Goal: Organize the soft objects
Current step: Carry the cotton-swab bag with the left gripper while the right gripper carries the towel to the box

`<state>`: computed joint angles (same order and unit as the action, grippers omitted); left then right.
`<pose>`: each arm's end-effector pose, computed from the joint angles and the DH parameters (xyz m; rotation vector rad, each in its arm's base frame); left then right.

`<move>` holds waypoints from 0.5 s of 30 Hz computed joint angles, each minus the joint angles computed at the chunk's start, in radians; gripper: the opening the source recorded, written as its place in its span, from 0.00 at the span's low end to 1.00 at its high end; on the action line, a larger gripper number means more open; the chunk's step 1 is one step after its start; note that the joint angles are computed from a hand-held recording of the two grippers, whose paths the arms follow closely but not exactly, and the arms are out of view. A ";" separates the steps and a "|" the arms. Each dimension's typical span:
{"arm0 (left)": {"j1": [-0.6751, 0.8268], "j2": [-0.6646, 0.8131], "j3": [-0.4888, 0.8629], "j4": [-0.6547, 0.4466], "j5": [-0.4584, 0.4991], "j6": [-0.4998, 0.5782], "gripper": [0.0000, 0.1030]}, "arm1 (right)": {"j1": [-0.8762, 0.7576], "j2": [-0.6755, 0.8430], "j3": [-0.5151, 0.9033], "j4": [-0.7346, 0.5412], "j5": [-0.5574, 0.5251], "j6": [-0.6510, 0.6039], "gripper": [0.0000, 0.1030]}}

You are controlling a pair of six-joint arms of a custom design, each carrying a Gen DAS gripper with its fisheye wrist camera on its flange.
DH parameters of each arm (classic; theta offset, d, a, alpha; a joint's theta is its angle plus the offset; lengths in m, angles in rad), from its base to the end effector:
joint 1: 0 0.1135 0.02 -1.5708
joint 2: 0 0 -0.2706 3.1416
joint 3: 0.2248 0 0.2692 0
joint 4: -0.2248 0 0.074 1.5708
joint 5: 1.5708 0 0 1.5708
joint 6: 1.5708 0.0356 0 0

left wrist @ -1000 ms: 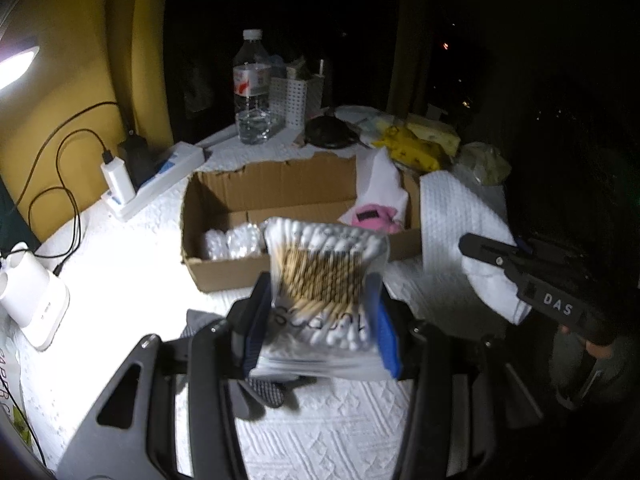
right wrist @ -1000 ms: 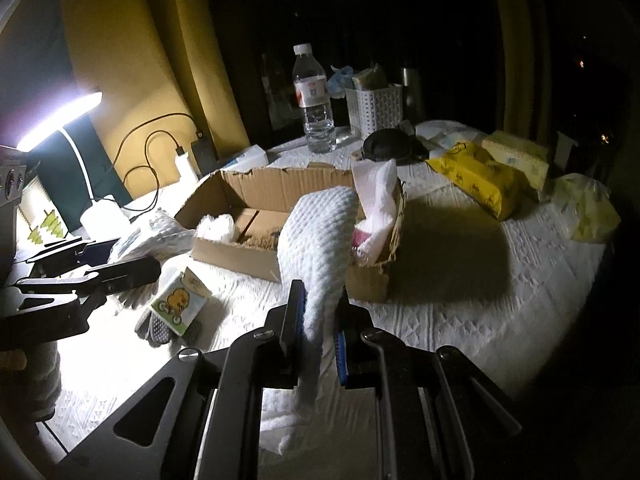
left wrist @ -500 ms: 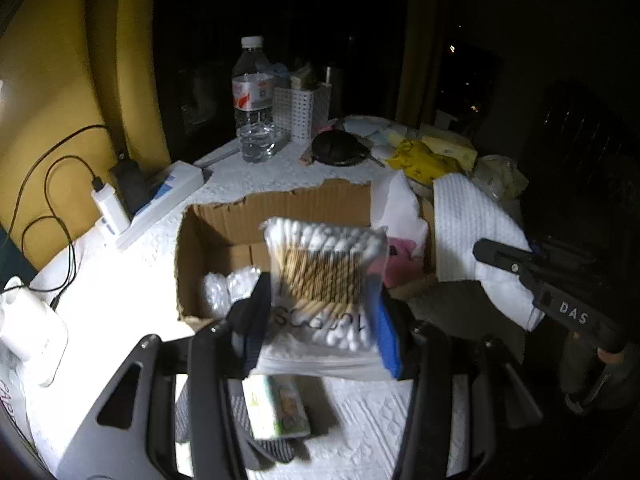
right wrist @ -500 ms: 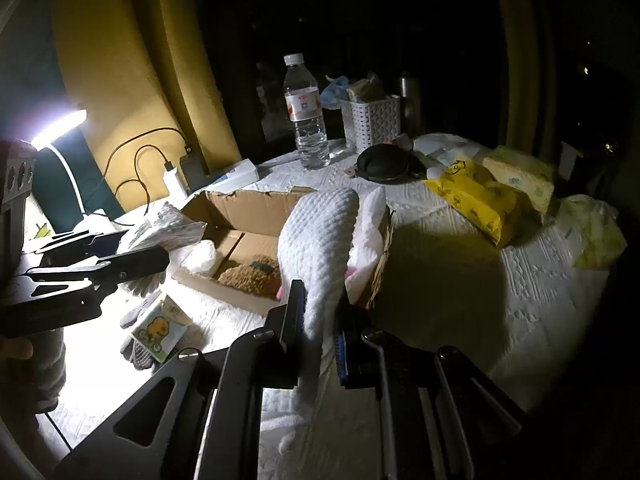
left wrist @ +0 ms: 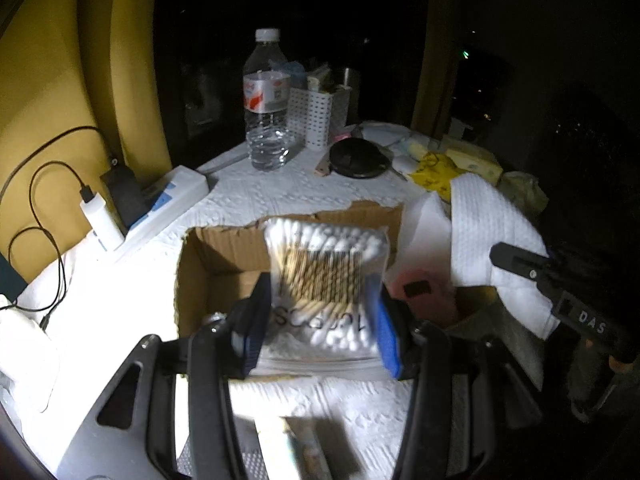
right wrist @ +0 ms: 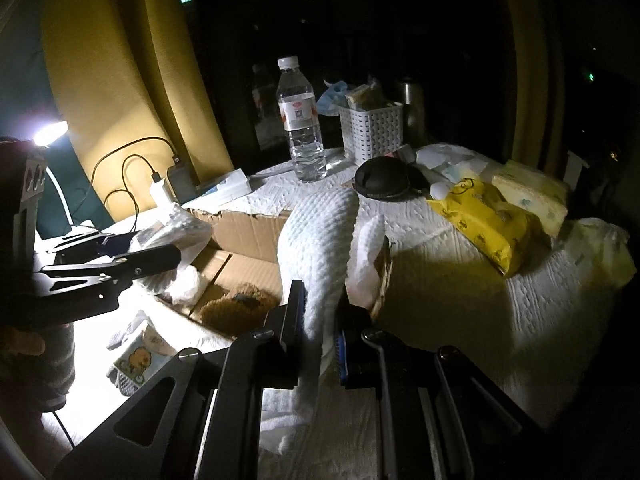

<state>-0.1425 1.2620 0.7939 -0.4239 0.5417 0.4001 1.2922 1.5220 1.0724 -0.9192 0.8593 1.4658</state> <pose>0.2594 -0.0558 0.2251 0.8528 2.2050 -0.5412 0.1053 0.2702 0.2285 0.3008 2.2450 0.0275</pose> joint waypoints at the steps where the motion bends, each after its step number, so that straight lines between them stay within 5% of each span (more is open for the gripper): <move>1: 0.000 0.009 0.003 0.005 0.001 -0.003 0.47 | -0.012 -0.003 -0.007 0.021 -0.004 -0.021 0.14; 15: -0.059 0.164 0.043 0.105 -0.056 -0.064 0.47 | -0.136 0.038 -0.049 0.300 -0.085 -0.244 0.14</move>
